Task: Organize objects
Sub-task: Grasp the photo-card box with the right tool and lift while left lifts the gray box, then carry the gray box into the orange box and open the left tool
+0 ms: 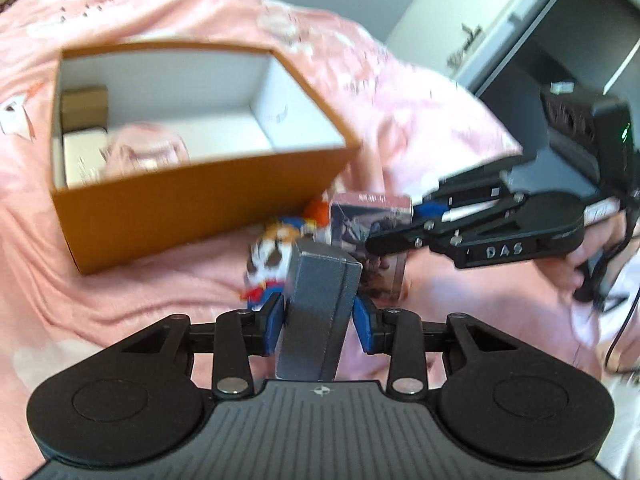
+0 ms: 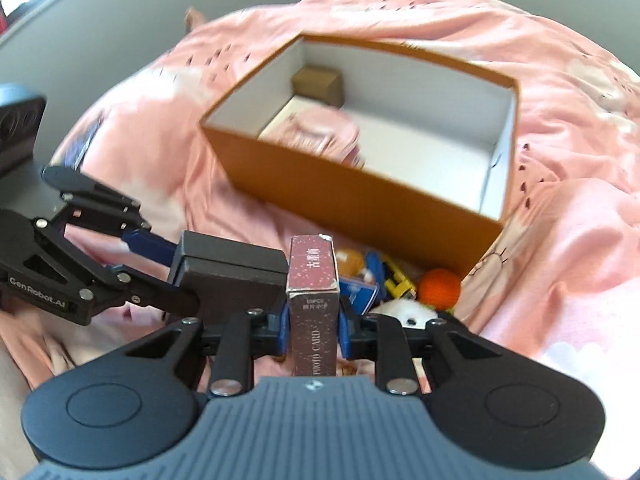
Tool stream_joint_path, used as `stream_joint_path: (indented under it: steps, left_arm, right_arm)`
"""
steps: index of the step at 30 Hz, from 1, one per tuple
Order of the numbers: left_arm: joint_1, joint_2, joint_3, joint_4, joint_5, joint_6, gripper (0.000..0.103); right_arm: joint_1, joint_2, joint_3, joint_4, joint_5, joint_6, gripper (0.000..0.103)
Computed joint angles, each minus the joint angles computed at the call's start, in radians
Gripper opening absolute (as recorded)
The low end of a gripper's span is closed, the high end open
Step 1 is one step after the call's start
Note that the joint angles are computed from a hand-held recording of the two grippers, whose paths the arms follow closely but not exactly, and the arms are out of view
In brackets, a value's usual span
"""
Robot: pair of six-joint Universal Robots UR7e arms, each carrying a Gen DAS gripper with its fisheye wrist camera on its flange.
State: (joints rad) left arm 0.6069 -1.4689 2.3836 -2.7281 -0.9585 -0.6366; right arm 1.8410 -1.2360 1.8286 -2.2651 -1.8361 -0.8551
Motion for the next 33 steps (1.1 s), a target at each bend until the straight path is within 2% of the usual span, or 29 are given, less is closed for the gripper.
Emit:
stream_joint_path:
  steps: [4,12,16,21,26,33]
  left_arm:
    - [-0.027,-0.006,-0.008,-0.028,0.083,0.001,0.040]
    - [-0.011,0.048,-0.057,-0.154,0.173,0.059,0.039]
    - [0.019,0.096,-0.096,-0.251,0.190,0.138,0.039]
    - [0.054,0.139,-0.141,-0.347,0.206,0.195,0.039]
    - [0.107,0.171,-0.184,-0.395,0.207,0.232,0.039]
    - [0.206,0.207,-0.240,-0.444,0.154,0.264,0.039]
  right_arm:
    - [0.002,0.005,-0.023,-0.015,0.033,0.051,0.024]
    - [0.010,0.016,-0.060,-0.087,0.116,0.095,0.024]
    - [0.019,0.028,-0.076,-0.138,0.152,0.107,0.024]
    - [0.035,0.068,-0.096,-0.233,0.155,0.105,0.024]
    - [0.041,0.131,-0.144,-0.268,0.152,0.125,0.024]
    - [0.036,0.224,-0.200,-0.301,0.127,0.187,0.024]
